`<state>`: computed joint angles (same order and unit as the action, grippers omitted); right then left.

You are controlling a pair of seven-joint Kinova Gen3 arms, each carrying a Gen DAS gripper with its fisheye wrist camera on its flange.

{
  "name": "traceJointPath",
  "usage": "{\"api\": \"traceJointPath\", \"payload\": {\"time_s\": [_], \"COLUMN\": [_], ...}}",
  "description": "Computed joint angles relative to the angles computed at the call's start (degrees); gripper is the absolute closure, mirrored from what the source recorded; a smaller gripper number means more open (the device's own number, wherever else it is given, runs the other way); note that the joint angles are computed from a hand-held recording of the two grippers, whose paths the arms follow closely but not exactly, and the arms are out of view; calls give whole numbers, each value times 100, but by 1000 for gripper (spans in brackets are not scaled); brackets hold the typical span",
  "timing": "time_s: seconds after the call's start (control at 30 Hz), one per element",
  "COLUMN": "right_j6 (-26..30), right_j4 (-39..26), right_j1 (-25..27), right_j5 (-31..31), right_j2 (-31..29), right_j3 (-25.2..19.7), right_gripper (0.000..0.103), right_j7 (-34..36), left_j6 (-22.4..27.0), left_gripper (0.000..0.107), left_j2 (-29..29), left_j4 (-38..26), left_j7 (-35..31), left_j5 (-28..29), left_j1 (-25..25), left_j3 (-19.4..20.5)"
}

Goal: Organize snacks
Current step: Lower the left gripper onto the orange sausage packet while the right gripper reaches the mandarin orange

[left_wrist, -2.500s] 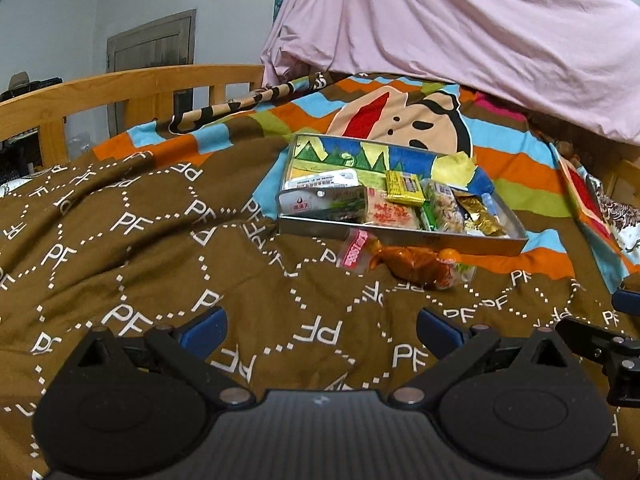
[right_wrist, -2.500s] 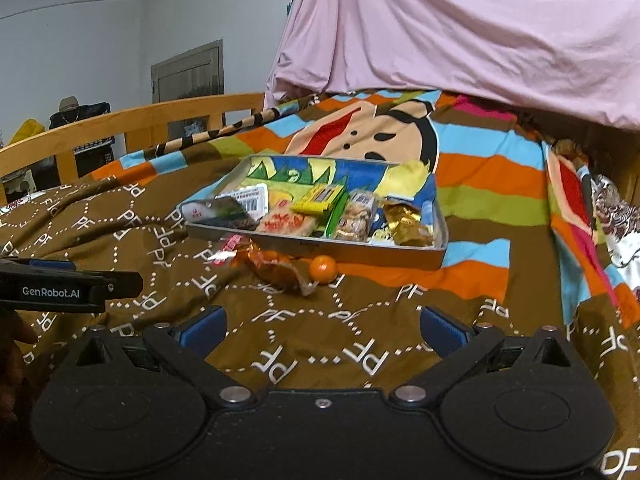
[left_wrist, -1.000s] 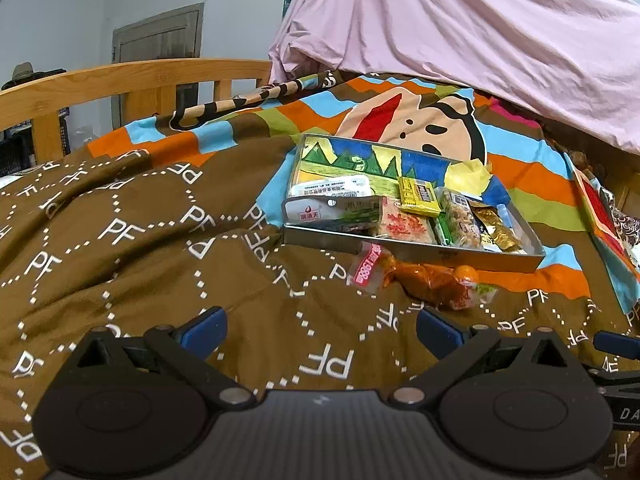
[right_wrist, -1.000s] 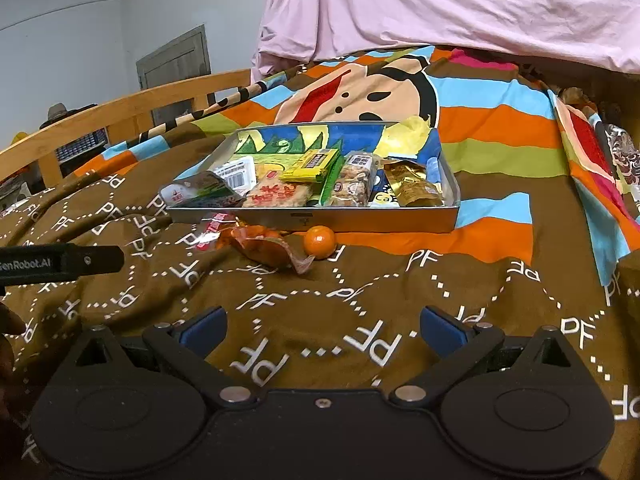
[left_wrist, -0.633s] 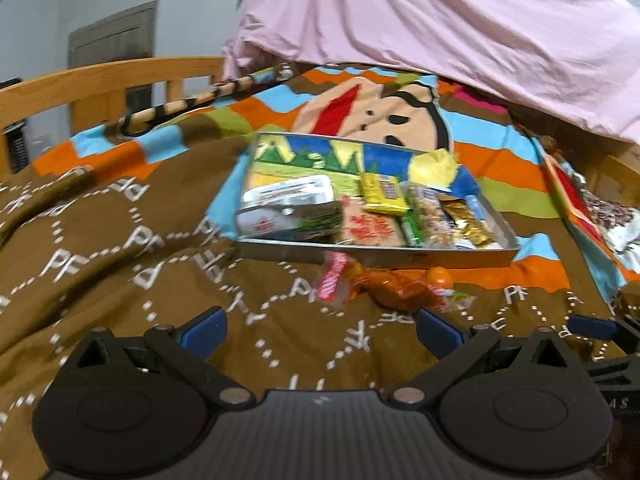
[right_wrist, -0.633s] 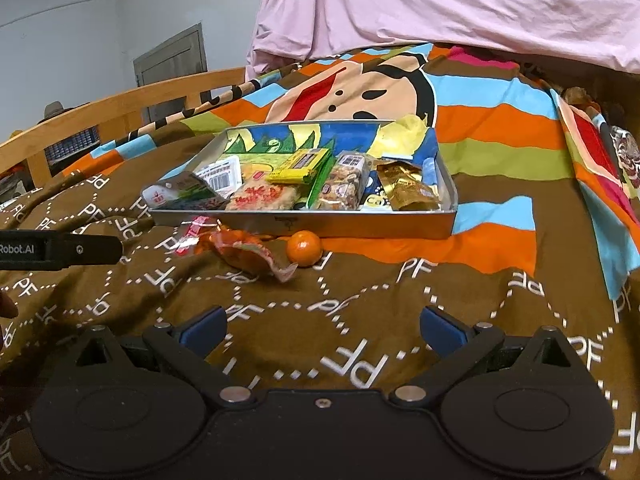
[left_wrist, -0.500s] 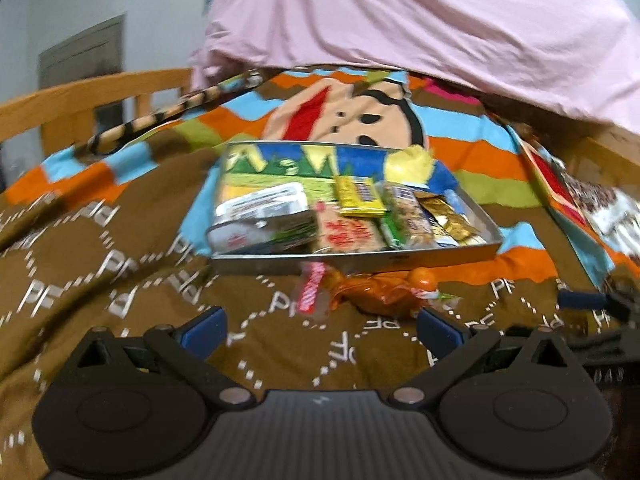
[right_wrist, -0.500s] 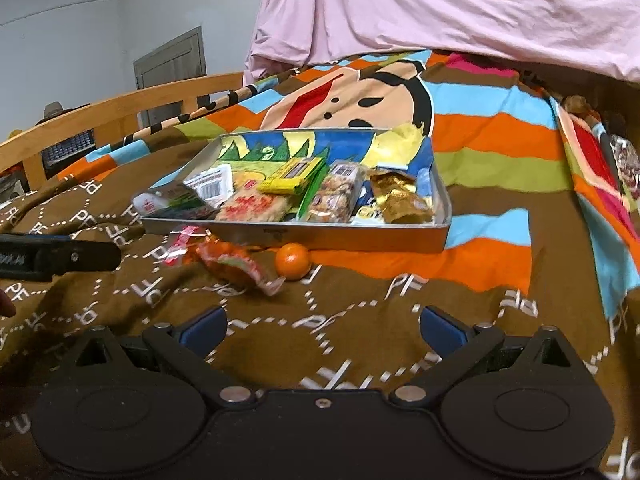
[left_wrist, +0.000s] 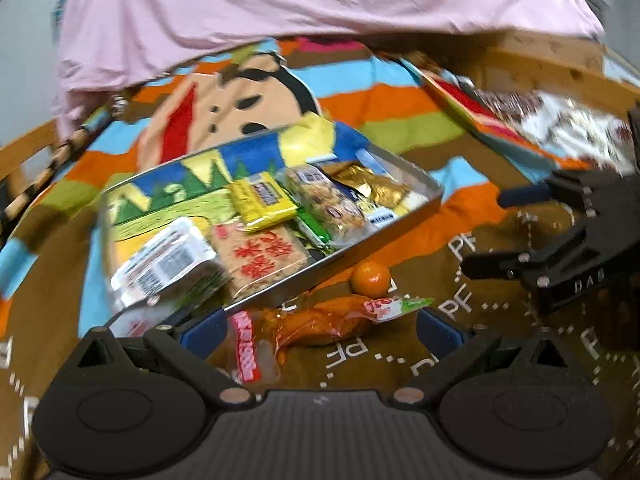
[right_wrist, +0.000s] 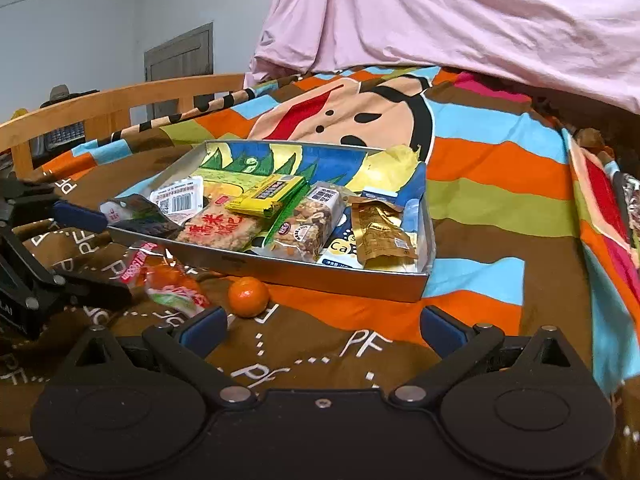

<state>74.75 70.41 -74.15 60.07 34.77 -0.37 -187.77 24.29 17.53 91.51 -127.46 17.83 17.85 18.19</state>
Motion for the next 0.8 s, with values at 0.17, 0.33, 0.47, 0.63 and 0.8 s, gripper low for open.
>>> {"api": "traceJointPath", "payload": {"time_s": [0.17,0.33,0.47,0.63,0.8], "right_j6": [-320,-719,-1059,-1542,-1945], "right_j4": [10,-58,-139,-196,-132], "right_j1": [215,468,638,837,859], "right_j5": [-33,-240,-381,-650,-736], "right_j2": [31,68,122,141,121], "right_j3": [-7,26,88,133,235], "right_gripper": [1,1,1,10,14], "right_j7": [202,348,535,895,1069], "left_j6": [494,801,1029,1746,1972], "left_gripper": [5,5,5,13,27], "left_j2": [356,651,825,1070,1142], "left_j4": [-478,-820,-1032,-1471,-1616], "left_j7": [-483,-949,-1376,-1912,-2059], "left_j5": [-58,-163,-187,55,242], "left_j1": [-98,-40,-56,-158,-155], "left_j3": [105,89,132,185,44]}}
